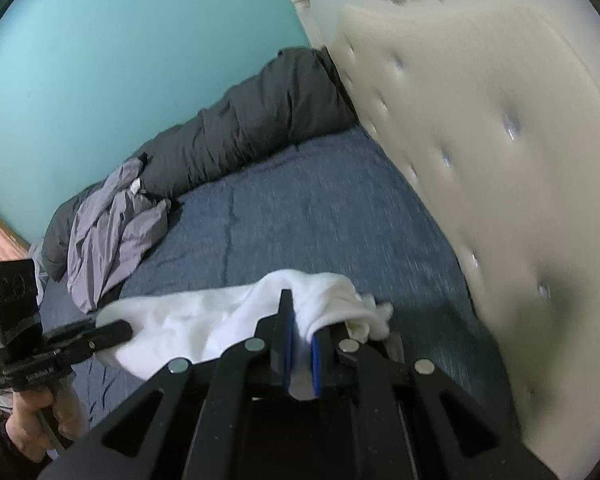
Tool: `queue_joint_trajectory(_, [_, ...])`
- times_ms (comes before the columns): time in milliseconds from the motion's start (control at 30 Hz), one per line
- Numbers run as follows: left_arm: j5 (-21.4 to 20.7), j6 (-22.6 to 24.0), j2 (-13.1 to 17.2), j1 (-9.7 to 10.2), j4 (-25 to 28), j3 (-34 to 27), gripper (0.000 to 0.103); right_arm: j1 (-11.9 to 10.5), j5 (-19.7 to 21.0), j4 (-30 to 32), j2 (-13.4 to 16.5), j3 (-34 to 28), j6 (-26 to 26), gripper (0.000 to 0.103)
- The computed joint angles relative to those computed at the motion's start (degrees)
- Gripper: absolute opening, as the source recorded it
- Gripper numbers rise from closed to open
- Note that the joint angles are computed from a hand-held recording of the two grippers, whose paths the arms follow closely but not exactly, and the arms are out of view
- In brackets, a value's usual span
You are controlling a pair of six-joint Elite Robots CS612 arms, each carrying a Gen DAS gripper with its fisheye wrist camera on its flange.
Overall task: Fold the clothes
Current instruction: 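Carry the lifted white shirt with both tools toward the headboard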
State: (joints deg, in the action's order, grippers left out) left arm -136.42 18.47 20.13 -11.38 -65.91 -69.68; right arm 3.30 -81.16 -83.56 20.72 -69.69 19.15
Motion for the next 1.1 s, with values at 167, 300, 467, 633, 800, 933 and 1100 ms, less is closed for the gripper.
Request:
queue_joint_trajectory(167, [0.07, 2.11, 1.50, 0.06, 4.76, -3.94, 0.021, -0.46, 1.37, 4.78, 1.89, -4.90, 0.57, 0.006])
queue_joint_trajectory(300, [-0.13, 3.37, 2.59, 0.04, 8.87, -6.98, 0.021, -0.51, 1.97, 7.69, 2.96, -7.53, 1.07, 0.006])
queue_joint_trajectory(467, [-0.10, 4.31, 3.59, 0.17, 12.41, -9.86, 0.021, -0.32, 2.14, 10.83, 4.51, -11.17, 0.88, 0.006])
queue_joint_trajectory(633, [0.09, 6.09, 4.57, 0.07, 15.63, -12.71, 0.021, -0.11, 1.41, 14.33, 5.54, -14.15, 0.39, 0.006])
queue_joint_trajectory(800, [0.26, 7.12, 5.98, -0.15, 19.25, -16.03, 0.021, 0.00, 1.31, 16.95, 7.18, -17.80, 0.90, 0.006])
queue_joint_trajectory(933, [-0.12, 7.84, 6.92, 0.15, 21.87, -18.11, 0.021, 0.23, 1.98, 19.45, 8.38, -20.16, 0.49, 0.006])
queue_joint_trajectory(1100, [-0.34, 7.60, 8.38, 0.99, 25.50, -19.84, 0.021, 0.30, 3.70, 21.74, 10.24, -22.39, 1.01, 0.006])
